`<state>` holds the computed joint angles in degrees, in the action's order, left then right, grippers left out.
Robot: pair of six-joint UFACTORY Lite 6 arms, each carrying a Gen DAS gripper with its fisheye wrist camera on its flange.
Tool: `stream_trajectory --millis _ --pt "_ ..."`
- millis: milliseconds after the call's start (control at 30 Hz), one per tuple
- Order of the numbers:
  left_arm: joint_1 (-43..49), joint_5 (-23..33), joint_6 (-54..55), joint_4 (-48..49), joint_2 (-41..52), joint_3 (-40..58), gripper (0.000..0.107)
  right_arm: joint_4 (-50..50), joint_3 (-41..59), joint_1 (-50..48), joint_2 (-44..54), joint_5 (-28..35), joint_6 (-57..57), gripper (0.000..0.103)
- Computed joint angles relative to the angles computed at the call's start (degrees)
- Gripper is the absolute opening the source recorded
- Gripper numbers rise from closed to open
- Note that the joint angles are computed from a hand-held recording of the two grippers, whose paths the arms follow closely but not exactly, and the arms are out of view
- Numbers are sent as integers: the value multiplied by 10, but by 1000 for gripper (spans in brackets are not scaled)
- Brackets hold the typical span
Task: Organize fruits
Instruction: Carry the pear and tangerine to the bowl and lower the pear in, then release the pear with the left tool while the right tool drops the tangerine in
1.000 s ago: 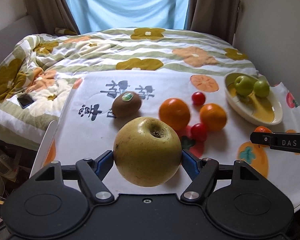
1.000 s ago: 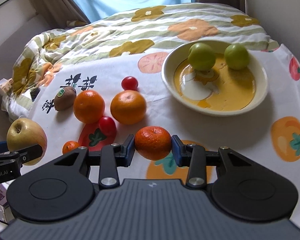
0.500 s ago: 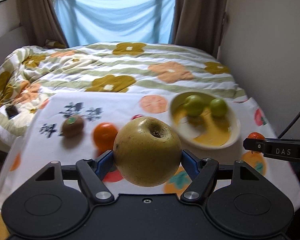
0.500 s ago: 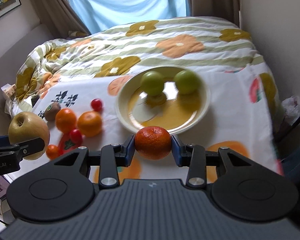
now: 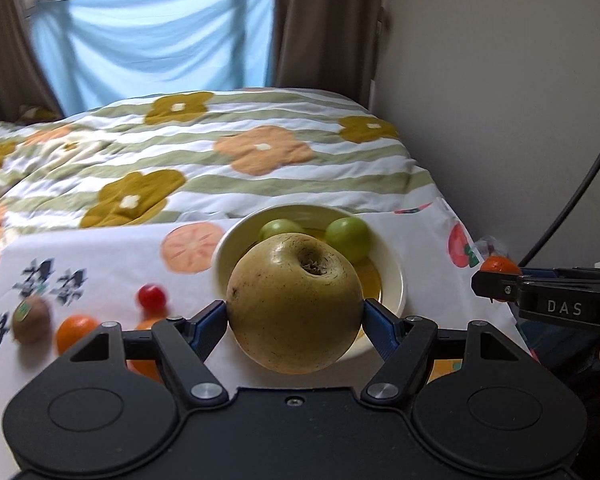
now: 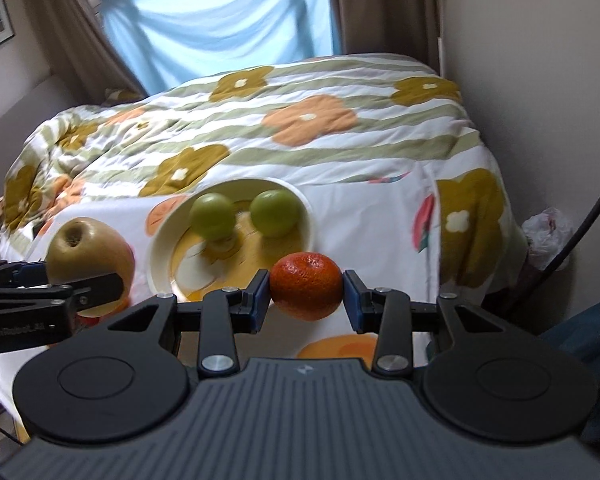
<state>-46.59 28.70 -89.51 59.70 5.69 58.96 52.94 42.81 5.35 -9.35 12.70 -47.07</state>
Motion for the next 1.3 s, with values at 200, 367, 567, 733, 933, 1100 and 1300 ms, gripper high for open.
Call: stream_trajectory --millis 200,367,567,733,933,1100,1300 --pt "52 -52 83 -25 106 80 77 43 58 -6 86 -24 -26 54" --pt "85 -75 168 -76 175 123 77 39 96 5 138 -45 -1 54" --pt "111 -90 276 -157 234 167 77 37 119 15 174 -58 22 54" --pt "119 -101 327 -206 254 186 77 24 124 18 182 -62 40 54" --pt "106 -114 194 -75 217 148 96 33 129 17 187 -59 29 54" --pt "103 -98 183 -75 187 126 96 70 135 17 190 -49 -15 54" --pt "92 -81 128 -45 126 69 96 99 144 31 193 -34 -54 54"
